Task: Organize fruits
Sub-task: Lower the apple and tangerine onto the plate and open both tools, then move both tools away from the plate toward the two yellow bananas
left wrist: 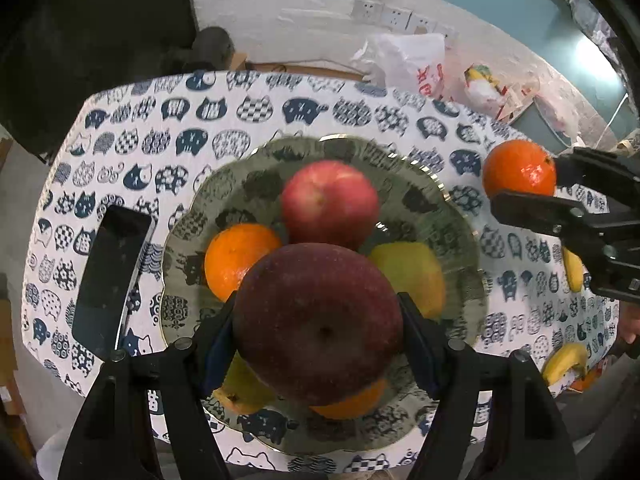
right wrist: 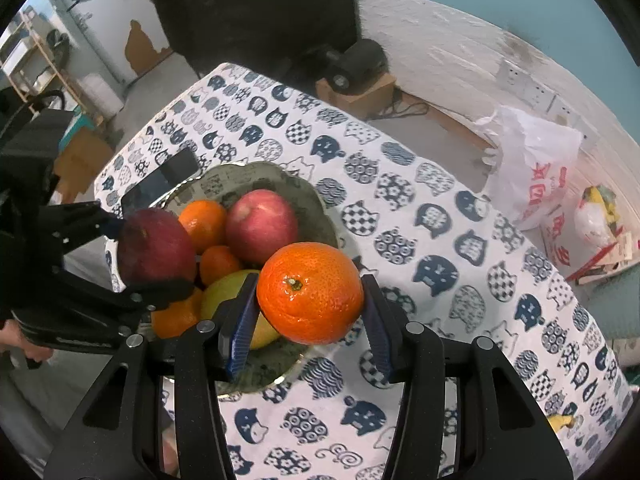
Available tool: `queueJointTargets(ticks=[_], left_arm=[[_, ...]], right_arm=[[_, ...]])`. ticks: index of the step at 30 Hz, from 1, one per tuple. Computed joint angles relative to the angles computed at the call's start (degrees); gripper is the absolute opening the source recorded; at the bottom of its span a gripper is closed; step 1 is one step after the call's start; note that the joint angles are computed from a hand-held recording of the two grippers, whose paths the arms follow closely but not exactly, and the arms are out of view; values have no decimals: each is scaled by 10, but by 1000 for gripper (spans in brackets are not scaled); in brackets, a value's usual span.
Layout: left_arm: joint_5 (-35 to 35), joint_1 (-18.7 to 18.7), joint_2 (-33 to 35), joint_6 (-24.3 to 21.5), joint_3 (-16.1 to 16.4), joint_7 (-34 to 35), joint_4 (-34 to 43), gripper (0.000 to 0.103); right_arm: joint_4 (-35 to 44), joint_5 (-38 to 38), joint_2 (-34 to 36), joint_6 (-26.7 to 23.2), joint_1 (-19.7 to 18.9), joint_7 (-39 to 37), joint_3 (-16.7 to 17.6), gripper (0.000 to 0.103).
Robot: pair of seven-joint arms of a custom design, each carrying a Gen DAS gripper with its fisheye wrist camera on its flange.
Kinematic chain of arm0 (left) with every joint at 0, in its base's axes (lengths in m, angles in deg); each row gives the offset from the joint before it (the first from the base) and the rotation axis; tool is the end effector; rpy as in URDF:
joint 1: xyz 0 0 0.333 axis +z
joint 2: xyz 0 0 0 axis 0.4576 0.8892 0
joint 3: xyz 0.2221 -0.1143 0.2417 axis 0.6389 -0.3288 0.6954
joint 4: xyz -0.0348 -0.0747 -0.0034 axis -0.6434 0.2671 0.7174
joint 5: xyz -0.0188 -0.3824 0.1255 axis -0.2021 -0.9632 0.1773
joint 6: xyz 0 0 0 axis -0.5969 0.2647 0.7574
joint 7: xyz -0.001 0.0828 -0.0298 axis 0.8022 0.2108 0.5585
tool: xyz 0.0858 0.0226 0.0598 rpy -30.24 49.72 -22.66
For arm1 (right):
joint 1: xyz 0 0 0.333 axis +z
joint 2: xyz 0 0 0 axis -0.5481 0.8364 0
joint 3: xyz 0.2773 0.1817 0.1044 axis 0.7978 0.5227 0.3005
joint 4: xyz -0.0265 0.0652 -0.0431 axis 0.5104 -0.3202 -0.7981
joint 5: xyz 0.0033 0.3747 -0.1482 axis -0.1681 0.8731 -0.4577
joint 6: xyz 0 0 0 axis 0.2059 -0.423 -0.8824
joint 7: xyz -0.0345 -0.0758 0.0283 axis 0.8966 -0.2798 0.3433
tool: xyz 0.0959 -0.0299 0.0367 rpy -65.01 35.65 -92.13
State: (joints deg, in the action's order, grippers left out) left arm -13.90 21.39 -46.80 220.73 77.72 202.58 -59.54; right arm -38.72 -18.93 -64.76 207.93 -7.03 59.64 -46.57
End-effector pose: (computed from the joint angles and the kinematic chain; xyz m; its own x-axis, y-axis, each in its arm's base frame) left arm 0.5265 -0.1355 0.4080 -0.4394 -0.8915 0.1103 -0.8674 0.3891 -0.3103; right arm 0.5027 0.3665 0.4452 0.1769 -0.9575 -0.2276 -0.9251 -0.0828 -0.3705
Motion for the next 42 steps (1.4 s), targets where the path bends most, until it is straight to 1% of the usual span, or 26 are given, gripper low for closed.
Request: queueJointTargets(ticks=[1, 7, 13, 18, 24, 32, 35, 38, 40, 42], left_arm=[[-14, 1, 3, 1, 2, 10, 2, 75], [-25, 7, 20, -30, 4, 5, 23, 75], [8, 6, 8, -16, 3, -8, 11, 78], [-6, 10, -4, -25, 7, -1, 6, 79], [-15, 13, -16, -11, 8, 10, -5, 79], [-22, 15, -20, -9, 10, 11, -9, 79], [-24, 12, -27, -6, 8, 11, -11, 79], [-28, 7, -36, -3, 5, 15, -14, 79], [-37, 3, -41, -6, 5, 23, -15, 79], [-41, -2, -48, -8, 2, 25, -16, 79]], right_arm=[[4, -2, 4, -2, 1, 0, 0, 49], [35, -14, 34, -21, 7, 6, 2, 49], [60, -23, 58, -42, 10, 13, 2, 49], [79, -22, 79, -59, 10, 11, 5, 49], [92, -30, 93, -72, 15, 15, 3, 50], [83, -60, 73, -77, 24, 40, -3, 51], [68, -69, 52, -77, 26, 57, -5, 54], [55, -96, 30, -84, 31, 78, -9, 56], [45, -110, 14, -89, 31, 90, -10, 60], [30, -114, -3, -87, 30, 101, -9, 60]])
